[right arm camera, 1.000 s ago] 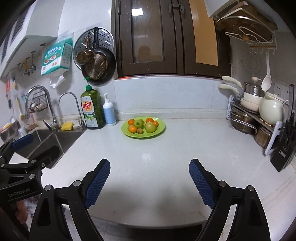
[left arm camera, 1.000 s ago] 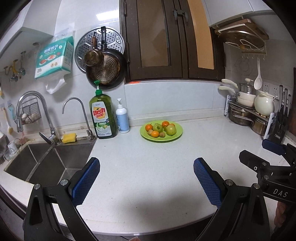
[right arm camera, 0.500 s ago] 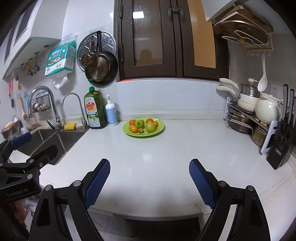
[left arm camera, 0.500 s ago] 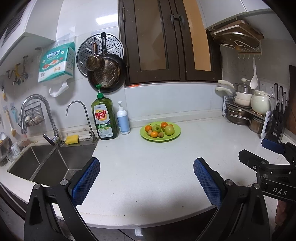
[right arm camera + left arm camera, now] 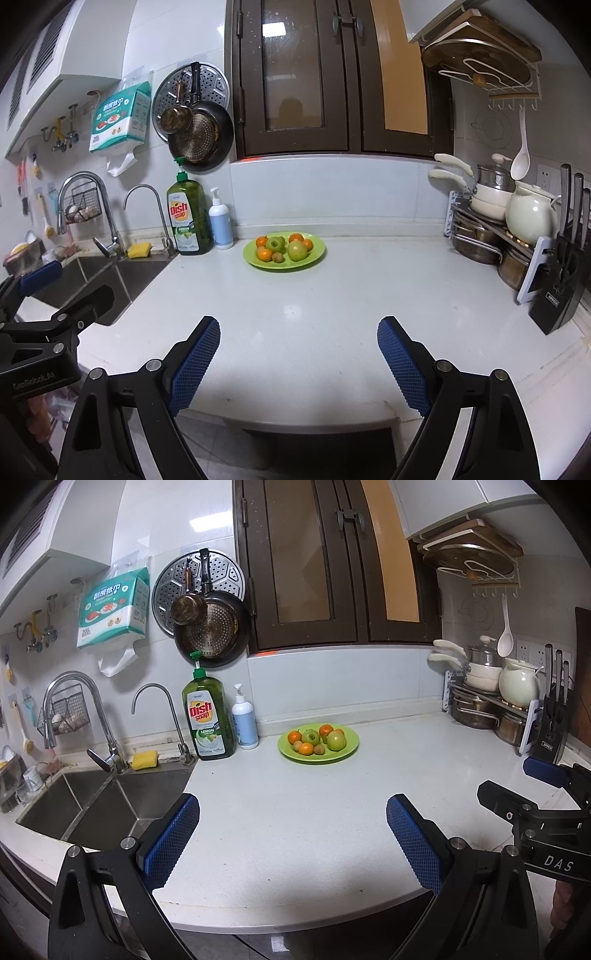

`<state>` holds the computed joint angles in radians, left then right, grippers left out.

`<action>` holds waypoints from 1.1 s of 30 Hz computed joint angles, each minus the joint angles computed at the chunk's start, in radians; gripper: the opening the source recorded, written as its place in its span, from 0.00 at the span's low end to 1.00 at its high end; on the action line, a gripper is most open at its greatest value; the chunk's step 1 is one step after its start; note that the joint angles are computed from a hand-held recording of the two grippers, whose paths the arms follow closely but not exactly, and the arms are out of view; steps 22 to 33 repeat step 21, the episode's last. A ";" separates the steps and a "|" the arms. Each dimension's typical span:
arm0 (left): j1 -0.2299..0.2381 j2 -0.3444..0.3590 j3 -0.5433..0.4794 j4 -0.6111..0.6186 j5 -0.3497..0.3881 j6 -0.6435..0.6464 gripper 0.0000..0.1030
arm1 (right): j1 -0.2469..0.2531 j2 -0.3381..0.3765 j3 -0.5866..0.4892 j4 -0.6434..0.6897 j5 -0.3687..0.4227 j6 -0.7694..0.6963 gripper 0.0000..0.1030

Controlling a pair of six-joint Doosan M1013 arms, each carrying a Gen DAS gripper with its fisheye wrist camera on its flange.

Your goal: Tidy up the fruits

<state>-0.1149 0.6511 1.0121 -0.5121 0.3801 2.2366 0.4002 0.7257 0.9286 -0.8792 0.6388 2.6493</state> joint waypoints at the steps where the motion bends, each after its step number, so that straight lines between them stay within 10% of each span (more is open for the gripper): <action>1: 0.000 0.000 0.001 0.004 -0.001 -0.004 1.00 | 0.000 -0.002 0.004 -0.005 0.000 0.005 0.85; 33: 0.000 -0.003 0.005 0.020 -0.005 -0.026 1.00 | -0.006 -0.008 0.012 0.019 -0.015 -0.020 0.85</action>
